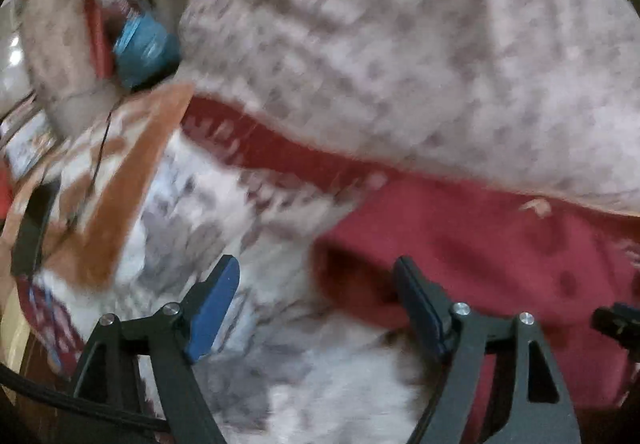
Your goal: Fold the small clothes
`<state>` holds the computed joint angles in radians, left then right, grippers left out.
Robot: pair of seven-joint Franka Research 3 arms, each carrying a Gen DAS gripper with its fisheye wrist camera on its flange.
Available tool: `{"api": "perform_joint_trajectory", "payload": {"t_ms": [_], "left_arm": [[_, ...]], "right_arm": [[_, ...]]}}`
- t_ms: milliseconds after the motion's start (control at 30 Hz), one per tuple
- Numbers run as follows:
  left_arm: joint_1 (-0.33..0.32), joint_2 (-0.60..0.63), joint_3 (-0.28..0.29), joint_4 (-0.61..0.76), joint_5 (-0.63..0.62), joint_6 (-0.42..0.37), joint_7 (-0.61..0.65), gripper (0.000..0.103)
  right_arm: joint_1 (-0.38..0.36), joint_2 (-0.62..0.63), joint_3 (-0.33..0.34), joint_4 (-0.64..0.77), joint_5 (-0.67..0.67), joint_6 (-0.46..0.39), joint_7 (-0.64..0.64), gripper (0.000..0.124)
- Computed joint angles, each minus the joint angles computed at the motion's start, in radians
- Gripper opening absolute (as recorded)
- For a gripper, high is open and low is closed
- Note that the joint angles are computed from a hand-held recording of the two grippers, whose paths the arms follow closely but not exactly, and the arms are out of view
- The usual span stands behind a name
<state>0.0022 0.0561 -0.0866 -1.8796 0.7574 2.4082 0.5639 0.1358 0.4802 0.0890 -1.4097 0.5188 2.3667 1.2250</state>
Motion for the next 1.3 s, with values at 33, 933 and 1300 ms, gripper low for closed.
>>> {"api": "perform_joint_trajectory", "payload": {"t_ms": [33, 933, 1300], "left_arm": [[0.007, 0.002, 0.003, -0.009, -0.036, 0.006, 0.022, 0.078], [0.011, 0.054, -0.004, 0.004, -0.246, 0.105, 0.279, 0.078], [0.009, 0.068, -0.015, -0.014, -0.44, 0.13, 0.497, 0.084]], "right_arm": [[0.024, 0.026, -0.015, 0.031, -0.043, -0.005, 0.029, 0.093], [0.02, 0.166, -0.164, 0.273, -0.382, 0.074, 0.268, 0.015], [-0.02, 0.164, 0.081, 0.37, -0.087, -0.103, -0.074, 0.079]]}}
